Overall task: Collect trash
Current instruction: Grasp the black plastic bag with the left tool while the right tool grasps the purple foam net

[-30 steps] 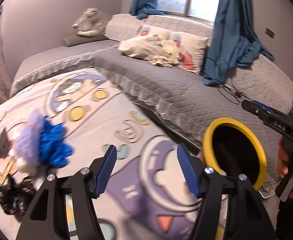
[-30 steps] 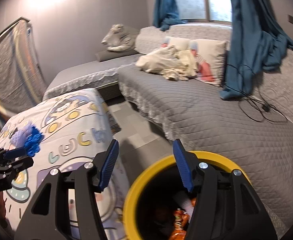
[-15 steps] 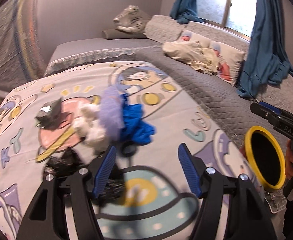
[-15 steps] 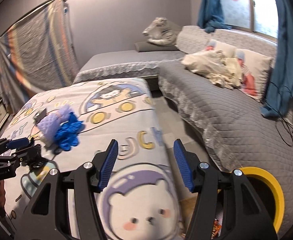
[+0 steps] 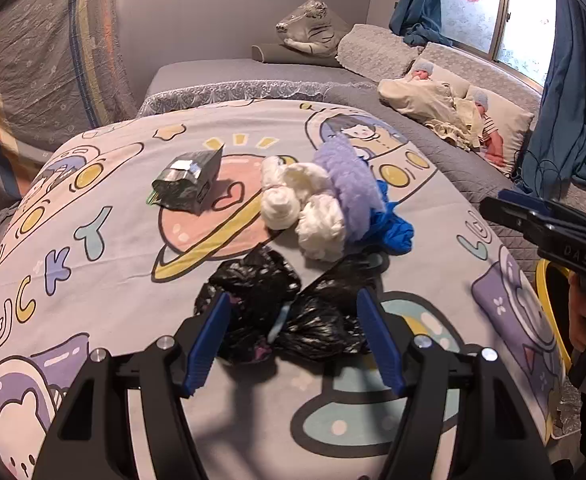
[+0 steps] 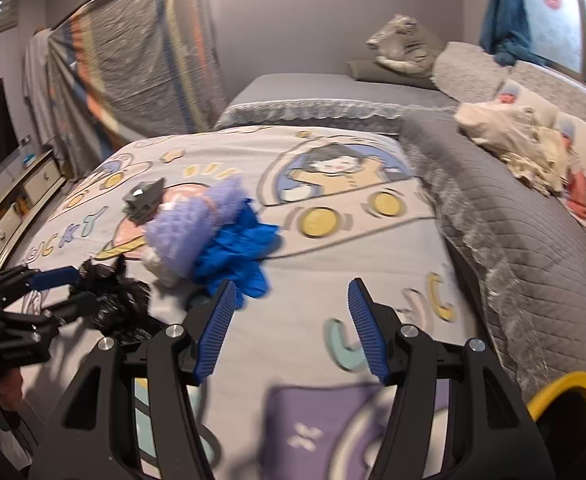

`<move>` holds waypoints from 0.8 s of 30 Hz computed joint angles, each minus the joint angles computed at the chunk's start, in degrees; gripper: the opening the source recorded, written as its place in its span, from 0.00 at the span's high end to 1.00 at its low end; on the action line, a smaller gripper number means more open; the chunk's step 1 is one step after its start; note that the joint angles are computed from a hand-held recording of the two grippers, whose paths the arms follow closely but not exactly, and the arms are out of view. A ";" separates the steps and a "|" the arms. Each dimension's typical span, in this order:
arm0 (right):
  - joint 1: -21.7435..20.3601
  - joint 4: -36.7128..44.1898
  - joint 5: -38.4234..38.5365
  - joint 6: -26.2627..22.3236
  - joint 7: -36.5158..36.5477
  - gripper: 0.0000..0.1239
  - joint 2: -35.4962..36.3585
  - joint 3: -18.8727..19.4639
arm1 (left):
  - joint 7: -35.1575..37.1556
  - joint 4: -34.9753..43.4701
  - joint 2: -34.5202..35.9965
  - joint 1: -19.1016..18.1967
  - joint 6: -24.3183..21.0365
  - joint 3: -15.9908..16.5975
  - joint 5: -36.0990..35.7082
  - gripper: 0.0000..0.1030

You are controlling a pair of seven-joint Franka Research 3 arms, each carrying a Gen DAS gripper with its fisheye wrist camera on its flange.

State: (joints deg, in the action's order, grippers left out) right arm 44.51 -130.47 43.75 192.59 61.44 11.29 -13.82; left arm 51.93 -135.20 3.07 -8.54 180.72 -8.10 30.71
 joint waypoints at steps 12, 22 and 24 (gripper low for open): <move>-8.35 13.81 -11.18 -8.95 8.86 0.55 8.35 8.44 | 4.74 0.84 2.34 0.77 0.48 -0.62 -5.36 0.38; -11.09 25.35 -18.27 -15.54 17.94 0.54 16.83 8.94 | 7.66 1.32 3.24 0.68 1.01 -0.86 -8.97 0.38; -12.80 26.29 -19.13 -15.88 18.58 0.54 17.43 10.70 | 7.86 1.65 3.55 0.46 0.87 -0.73 -8.92 0.38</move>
State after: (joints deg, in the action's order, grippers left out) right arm 31.70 -104.19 24.63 176.71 80.01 28.73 -3.12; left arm 59.79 -133.55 6.62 -8.08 181.59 -8.83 21.79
